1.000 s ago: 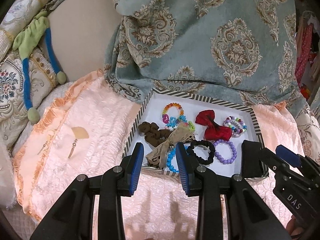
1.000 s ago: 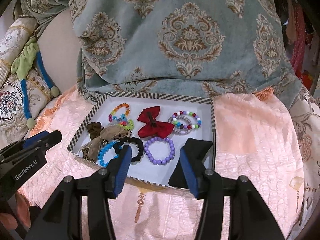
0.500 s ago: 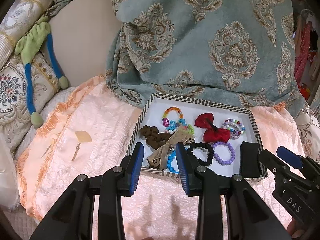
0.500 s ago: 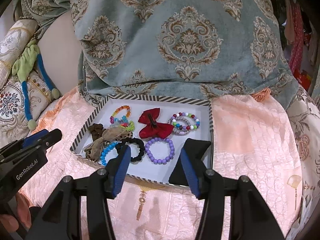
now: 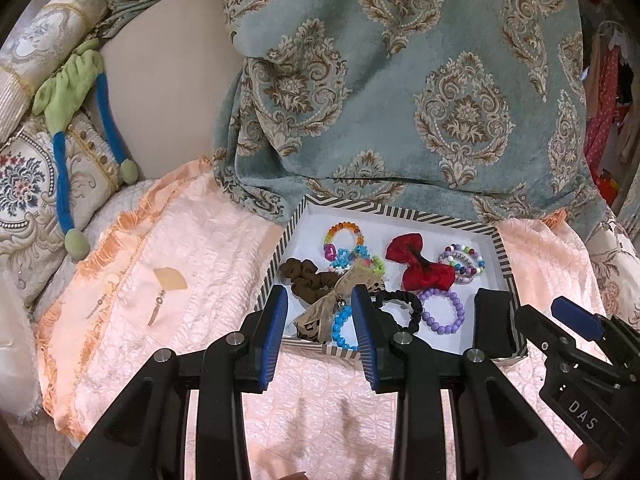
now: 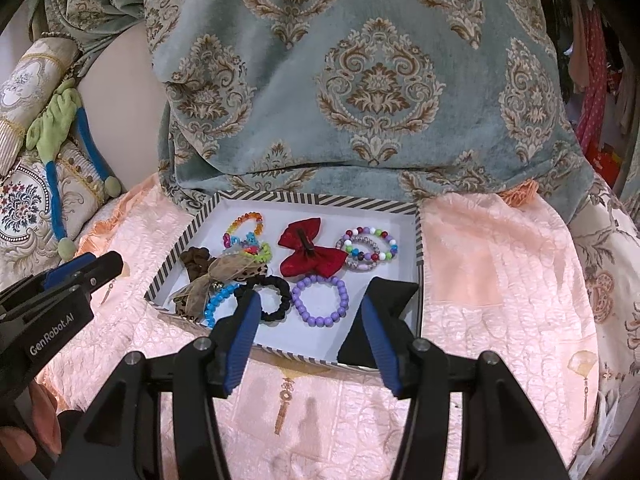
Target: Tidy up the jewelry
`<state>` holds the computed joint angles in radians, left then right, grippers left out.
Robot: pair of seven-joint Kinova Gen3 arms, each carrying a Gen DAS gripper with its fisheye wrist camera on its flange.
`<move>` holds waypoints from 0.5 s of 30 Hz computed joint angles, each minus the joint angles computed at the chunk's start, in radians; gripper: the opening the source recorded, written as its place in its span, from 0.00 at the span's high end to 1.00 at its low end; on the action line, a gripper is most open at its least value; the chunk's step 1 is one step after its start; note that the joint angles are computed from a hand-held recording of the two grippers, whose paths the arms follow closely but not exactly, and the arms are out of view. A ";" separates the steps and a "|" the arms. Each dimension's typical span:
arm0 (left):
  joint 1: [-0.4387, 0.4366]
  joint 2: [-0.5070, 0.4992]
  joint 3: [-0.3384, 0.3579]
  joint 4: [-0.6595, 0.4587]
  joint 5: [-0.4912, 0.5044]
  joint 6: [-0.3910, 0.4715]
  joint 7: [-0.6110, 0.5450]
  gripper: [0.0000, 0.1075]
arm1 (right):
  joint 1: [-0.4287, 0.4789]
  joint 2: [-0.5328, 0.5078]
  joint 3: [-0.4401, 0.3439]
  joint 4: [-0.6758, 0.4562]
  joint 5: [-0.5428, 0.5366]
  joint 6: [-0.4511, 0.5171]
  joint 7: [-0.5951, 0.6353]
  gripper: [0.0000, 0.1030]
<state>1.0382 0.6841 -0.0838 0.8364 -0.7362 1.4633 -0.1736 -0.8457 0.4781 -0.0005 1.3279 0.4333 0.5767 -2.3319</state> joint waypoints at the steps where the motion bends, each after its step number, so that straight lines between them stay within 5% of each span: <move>1: 0.001 0.001 0.000 -0.003 -0.001 0.002 -0.002 0.85 | 0.000 -0.002 -0.001 0.001 0.000 0.000 0.001 0.46; 15: 0.014 0.012 -0.005 -0.036 -0.004 0.024 -0.017 0.85 | 0.003 -0.021 -0.006 0.011 0.010 -0.003 -0.005 0.45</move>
